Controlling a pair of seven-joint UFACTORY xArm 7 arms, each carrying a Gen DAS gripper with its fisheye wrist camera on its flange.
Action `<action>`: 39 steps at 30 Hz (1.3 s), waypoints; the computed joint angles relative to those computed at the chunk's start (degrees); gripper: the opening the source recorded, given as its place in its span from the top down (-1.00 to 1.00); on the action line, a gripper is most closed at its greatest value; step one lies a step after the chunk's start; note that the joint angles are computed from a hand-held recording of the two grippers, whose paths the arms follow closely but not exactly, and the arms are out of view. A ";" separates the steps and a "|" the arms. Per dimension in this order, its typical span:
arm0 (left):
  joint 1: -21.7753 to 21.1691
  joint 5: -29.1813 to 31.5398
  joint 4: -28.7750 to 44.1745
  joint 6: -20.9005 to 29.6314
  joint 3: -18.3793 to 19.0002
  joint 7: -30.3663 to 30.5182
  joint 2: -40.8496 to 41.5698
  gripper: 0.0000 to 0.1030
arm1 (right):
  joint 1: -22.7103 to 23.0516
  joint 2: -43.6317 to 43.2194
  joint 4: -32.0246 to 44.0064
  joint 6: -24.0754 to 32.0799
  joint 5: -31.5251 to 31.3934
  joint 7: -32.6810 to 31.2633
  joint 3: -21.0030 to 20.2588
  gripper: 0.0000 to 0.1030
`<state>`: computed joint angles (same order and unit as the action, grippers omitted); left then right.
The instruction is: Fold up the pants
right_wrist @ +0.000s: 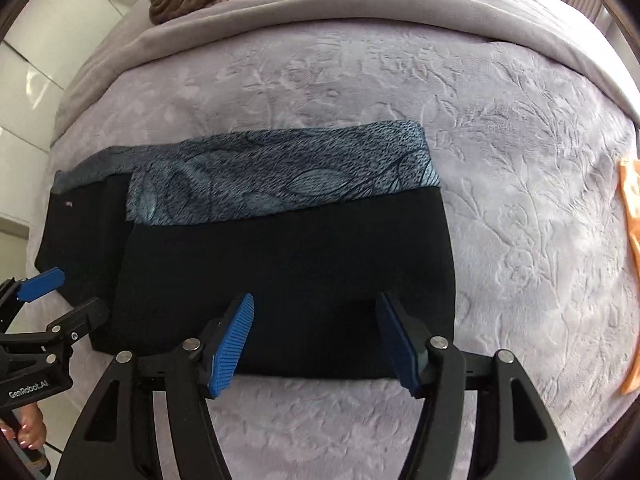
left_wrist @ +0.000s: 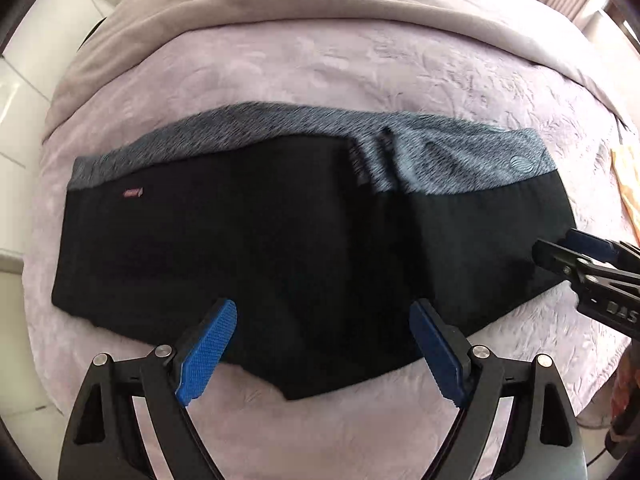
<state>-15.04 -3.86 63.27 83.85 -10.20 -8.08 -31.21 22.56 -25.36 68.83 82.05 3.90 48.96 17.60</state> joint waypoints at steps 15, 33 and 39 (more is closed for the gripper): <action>3.66 -0.82 -3.30 7.87 4.61 3.25 -7.83 -0.73 | 5.14 9.69 12.55 5.77 3.92 9.28 3.61 -0.57; 9.97 -0.38 -5.53 7.79 9.62 9.44 -11.81 -1.00 | 16.56 27.41 32.75 11.57 -3.57 12.13 3.51 -0.62; 12.39 0.10 -6.40 8.34 11.20 9.89 -12.01 -1.00 | 19.97 32.58 38.99 14.33 -5.18 12.04 2.01 -0.63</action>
